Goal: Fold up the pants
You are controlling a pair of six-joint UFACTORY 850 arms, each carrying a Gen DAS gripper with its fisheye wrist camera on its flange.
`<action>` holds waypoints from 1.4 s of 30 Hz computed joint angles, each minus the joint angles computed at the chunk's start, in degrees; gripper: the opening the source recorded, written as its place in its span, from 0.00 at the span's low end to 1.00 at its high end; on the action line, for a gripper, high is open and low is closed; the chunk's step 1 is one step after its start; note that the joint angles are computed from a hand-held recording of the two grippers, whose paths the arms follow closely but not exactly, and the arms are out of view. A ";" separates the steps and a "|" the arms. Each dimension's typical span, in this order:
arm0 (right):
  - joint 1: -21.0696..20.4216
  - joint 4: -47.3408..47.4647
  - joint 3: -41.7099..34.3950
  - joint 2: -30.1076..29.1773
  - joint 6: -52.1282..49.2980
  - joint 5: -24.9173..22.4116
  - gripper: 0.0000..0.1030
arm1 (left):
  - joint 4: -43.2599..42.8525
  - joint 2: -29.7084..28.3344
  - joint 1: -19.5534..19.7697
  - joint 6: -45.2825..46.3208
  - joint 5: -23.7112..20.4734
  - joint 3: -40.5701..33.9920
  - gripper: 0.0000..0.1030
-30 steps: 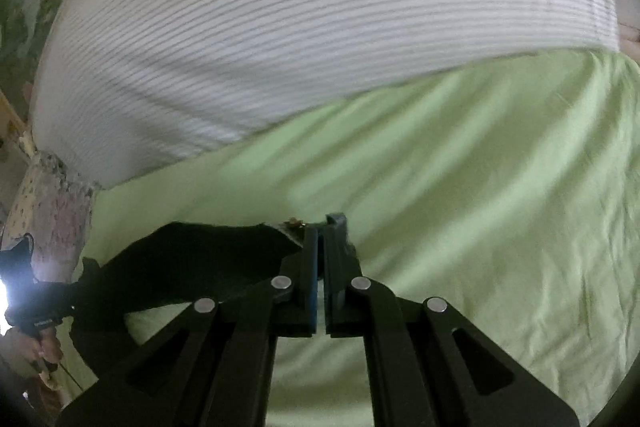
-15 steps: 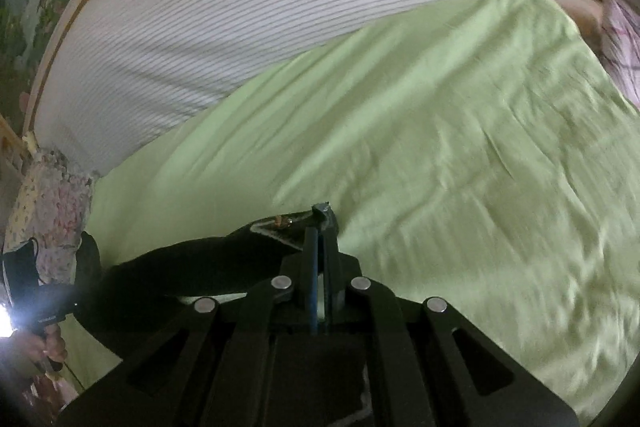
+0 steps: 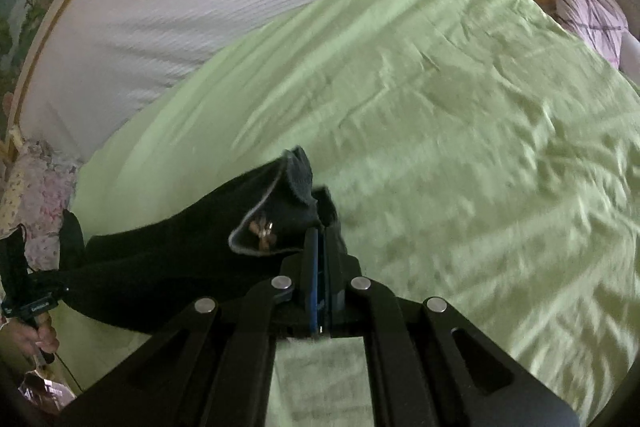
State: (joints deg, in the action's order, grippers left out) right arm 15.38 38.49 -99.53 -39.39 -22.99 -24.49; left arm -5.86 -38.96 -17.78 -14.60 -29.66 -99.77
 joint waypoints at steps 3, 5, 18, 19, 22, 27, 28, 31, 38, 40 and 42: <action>0.39 -3.48 1.58 0.69 3.35 0.32 0.03 | -0.51 -0.39 0.09 0.19 -0.51 0.11 0.09; 0.63 -6.55 1.68 0.57 5.92 -0.27 0.03 | -0.43 -0.78 0.06 -0.26 -0.74 0.03 0.11; 3.56 -35.87 5.16 5.13 33.38 5.91 0.68 | 4.63 2.19 0.13 -16.44 -0.49 3.28 0.44; 3.55 -32.82 5.50 5.60 30.62 6.91 0.68 | 5.52 2.51 0.15 -18.31 -0.67 3.53 0.51; 3.97 -22.99 4.91 5.80 20.91 7.67 0.68 | 7.11 3.72 0.49 -22.94 -0.91 4.56 0.54; 5.93 -10.22 0.63 3.13 6.51 4.53 0.68 | 7.59 3.24 1.44 -26.37 -5.17 2.30 0.65; 6.30 -9.72 -0.27 2.51 5.75 4.02 0.68 | 7.13 3.30 1.75 -26.58 -5.45 2.10 0.68; 7.64 -3.33 -3.23 0.39 -0.95 0.48 0.68 | 2.17 3.96 3.00 -24.46 -4.99 2.62 0.68; 10.76 3.12 -7.91 -2.80 -9.71 -5.49 0.68 | -5.73 6.28 5.53 -21.97 -5.86 5.23 0.71; 11.60 5.10 -9.59 -3.96 -11.58 -7.17 0.68 | -4.96 7.70 6.29 -25.05 -5.60 6.93 0.71; 12.08 6.25 -11.73 -5.51 -12.75 -8.86 0.68 | -1.68 8.21 6.97 -30.11 -6.28 7.30 0.71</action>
State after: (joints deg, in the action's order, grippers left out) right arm 27.47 44.74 -111.26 -44.90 -35.75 -33.35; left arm -7.54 -30.75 -10.81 -44.71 -35.94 -92.46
